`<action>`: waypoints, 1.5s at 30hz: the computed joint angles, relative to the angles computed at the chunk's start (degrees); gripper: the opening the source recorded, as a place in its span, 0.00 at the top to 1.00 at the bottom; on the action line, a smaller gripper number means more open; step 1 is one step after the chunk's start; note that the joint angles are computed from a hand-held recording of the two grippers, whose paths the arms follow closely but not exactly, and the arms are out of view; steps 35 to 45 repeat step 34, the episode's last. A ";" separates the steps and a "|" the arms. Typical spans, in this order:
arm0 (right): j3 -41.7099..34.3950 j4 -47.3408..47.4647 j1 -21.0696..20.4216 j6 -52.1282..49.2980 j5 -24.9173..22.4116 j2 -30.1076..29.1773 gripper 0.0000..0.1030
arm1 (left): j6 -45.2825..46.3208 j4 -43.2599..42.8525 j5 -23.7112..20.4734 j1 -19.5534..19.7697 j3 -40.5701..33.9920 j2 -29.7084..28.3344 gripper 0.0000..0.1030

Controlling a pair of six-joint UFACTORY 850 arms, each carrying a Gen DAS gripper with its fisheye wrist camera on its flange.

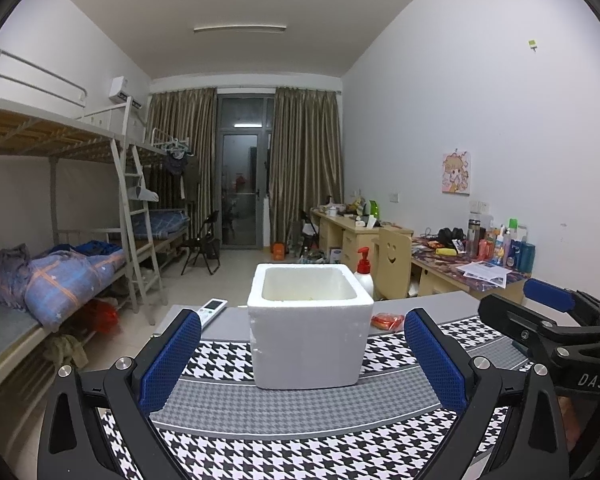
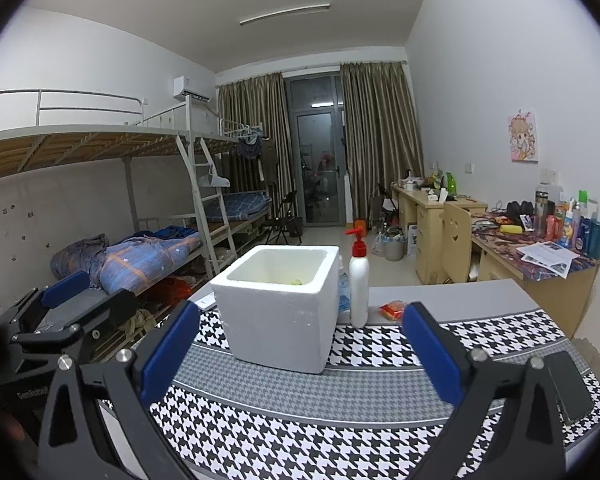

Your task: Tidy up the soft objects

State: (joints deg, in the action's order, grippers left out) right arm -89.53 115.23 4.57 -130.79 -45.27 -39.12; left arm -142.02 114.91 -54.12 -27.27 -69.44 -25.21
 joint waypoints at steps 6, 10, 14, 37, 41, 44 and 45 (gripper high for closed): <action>2.10 3.27 -0.47 -3.73 -0.91 0.36 0.01 | -2.26 0.21 -1.23 -0.60 1.45 0.11 0.01; 2.72 3.75 -0.65 -4.03 -0.83 0.13 0.01 | -2.85 -0.10 -0.98 -0.55 1.92 -0.05 0.01; 3.44 5.34 -0.57 -5.75 0.12 0.20 0.01 | -2.85 -1.09 -1.31 -0.40 2.21 -0.23 0.01; 3.04 4.07 -1.06 -4.68 0.90 -0.96 0.01 | -3.55 -0.84 -1.38 -0.21 2.23 -1.28 0.01; 3.04 4.07 -1.06 -4.68 0.90 -0.96 0.01 | -3.55 -0.84 -1.38 -0.21 2.23 -1.28 0.01; 3.04 4.07 -1.06 -4.68 0.90 -0.96 0.01 | -3.55 -0.84 -1.38 -0.21 2.23 -1.28 0.01; 3.04 4.07 -1.06 -4.68 0.90 -0.96 0.01 | -3.55 -0.84 -1.38 -0.21 2.23 -1.28 0.01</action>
